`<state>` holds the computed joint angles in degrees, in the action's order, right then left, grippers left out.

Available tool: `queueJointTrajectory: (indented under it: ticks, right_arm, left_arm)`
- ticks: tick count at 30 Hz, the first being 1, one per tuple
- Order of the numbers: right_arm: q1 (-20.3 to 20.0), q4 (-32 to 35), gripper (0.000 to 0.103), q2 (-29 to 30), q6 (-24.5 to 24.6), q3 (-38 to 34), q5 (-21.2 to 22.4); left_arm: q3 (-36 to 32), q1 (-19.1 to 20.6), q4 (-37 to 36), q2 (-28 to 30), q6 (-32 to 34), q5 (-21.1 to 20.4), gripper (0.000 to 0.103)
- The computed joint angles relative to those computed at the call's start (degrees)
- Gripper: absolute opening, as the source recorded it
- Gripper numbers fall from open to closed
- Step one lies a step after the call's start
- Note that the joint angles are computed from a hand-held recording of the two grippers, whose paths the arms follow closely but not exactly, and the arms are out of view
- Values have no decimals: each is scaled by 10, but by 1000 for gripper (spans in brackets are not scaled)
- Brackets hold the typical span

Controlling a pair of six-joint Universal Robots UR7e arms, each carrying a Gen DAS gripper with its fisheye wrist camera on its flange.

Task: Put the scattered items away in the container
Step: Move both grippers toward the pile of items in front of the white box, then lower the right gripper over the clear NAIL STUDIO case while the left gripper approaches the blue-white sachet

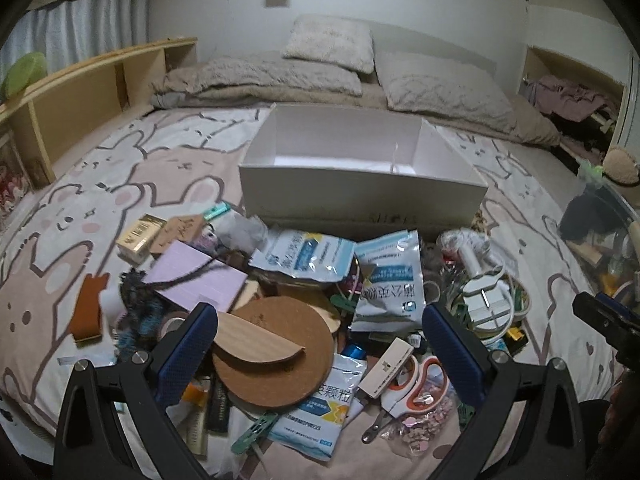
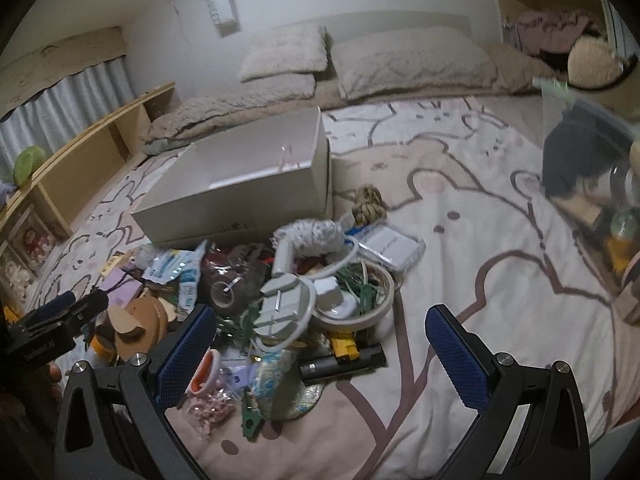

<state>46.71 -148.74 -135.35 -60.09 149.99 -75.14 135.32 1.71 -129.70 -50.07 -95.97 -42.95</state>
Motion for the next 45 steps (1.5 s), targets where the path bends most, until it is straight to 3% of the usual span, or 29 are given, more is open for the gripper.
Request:
queueJointTrajectory:
  ticks: [11,23,29,33,38,45]
  right_arm:
    - [-2,-27,103,86,45,-25,-31]
    - [67,-121,103,222,71,-77,-107]
    - [66,-84,103,281,122,-137,-93]
    - [49,-138,103,312,156,-149,-60]
    - [48,-237,103,347,141,-144,-57]
    - [51,-219,103,373,106,-159,-82]
  left_arm:
    - [-14,60,-146,58,112,-6,103]
    - [-52,110,-210,94,199,8,103]
    - [-58,140,-279,114,258,-4,103]
    - [-49,157,-356,130,291,-18,101]
    - [-27,170,-454,145,315,-37,101]
    - [-7,171,-533,161,325,-34,101]
